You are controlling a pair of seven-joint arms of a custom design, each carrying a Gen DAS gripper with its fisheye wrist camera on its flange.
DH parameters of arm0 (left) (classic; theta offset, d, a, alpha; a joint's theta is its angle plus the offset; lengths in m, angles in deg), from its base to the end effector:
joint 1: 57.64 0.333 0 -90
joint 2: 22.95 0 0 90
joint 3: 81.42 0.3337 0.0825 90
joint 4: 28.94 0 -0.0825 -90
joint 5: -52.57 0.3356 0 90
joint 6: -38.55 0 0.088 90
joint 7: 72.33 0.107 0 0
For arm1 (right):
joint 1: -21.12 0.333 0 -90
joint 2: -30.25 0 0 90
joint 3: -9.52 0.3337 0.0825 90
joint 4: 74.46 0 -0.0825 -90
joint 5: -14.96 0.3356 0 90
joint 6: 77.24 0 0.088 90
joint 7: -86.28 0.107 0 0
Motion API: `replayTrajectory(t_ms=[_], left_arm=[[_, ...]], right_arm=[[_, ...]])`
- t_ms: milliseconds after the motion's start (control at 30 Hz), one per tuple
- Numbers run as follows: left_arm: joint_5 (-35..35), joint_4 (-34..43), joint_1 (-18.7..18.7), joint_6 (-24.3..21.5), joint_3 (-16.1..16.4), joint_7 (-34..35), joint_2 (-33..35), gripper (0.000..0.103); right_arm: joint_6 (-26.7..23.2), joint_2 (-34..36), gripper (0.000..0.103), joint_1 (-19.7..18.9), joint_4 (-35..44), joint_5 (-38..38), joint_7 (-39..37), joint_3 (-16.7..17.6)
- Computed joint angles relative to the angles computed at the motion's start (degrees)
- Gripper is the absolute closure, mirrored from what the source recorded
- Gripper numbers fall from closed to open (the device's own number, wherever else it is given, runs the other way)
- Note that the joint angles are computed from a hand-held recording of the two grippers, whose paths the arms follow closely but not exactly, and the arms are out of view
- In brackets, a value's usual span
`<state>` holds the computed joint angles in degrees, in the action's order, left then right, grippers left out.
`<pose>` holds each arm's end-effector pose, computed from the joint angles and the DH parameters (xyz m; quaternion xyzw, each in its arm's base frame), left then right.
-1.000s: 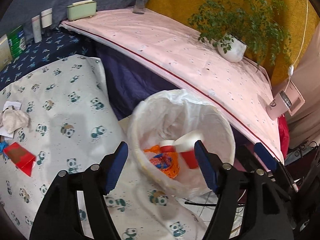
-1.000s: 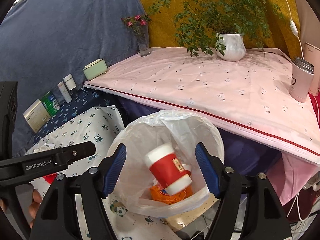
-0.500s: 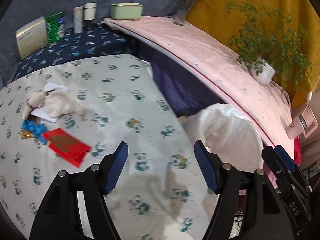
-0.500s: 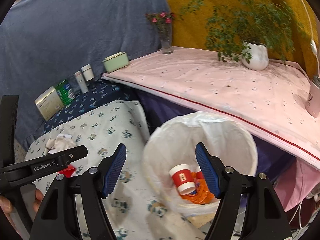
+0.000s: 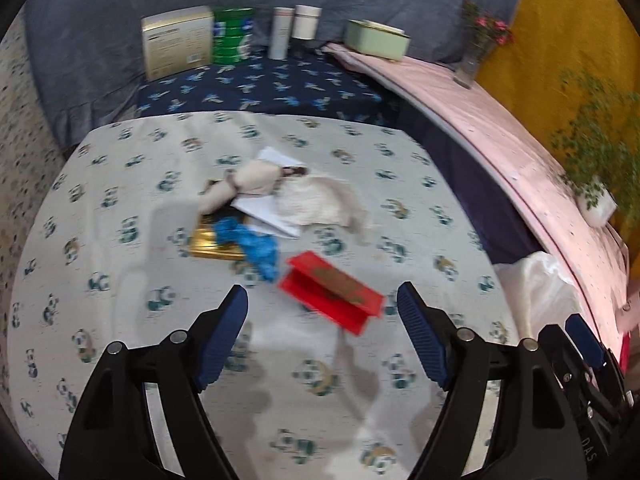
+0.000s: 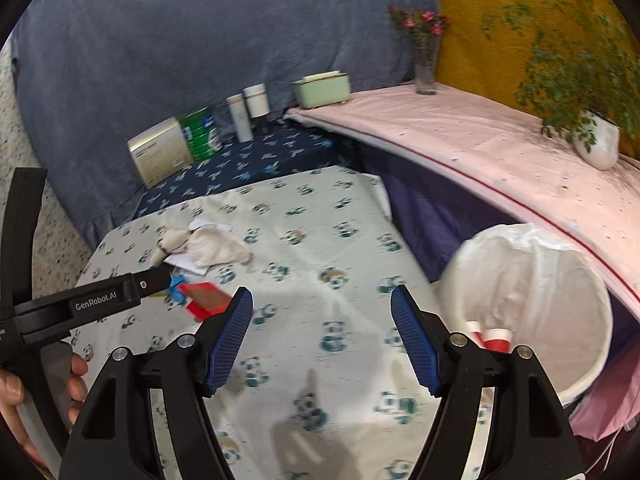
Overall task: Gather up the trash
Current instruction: 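Move both tools back over the remaining trash on the table, then grasp the blue tangled tape with the left tool while the right tool grasps the red card box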
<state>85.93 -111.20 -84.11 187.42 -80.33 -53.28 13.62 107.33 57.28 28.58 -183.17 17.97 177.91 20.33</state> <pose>0.6505 -0.3248 0.4108 -0.7787 0.5362 -0.2589 0.1978 0.6307 0.1820 0.4097 -0.6967 0.5832 -0.2030 0.3652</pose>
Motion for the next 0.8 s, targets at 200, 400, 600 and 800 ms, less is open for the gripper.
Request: replayTrajectory(t_ms=[200,400,600,800], left_arm=[[0.7,-5.5,1.7,-1.7,0.7,-2.1,-2.8,0.03],[-1.0,-7.1,4.5,-1.3,-0.5,-2.0,-2.9,0.029],[-5.4,-3.3,6.5,-1.9,-1.6,1.0,0.3,0.029],[-12.3,6.1,8.3,-4.8,-3.5,6.8,7.0,0.029]], right_arm=[[-3.7,3.8,0.034,3.7,5.0,-0.6,-1.0,0.3],[-8.3,8.1,0.034,7.5,11.3,-1.2,-2.7,-1.3],[-12.8,12.6,0.035,9.9,17.8,-1.2,-4.0,-2.9],[-17.7,17.5,0.039,11.3,25.0,-1.7,-5.8,-4.2]])
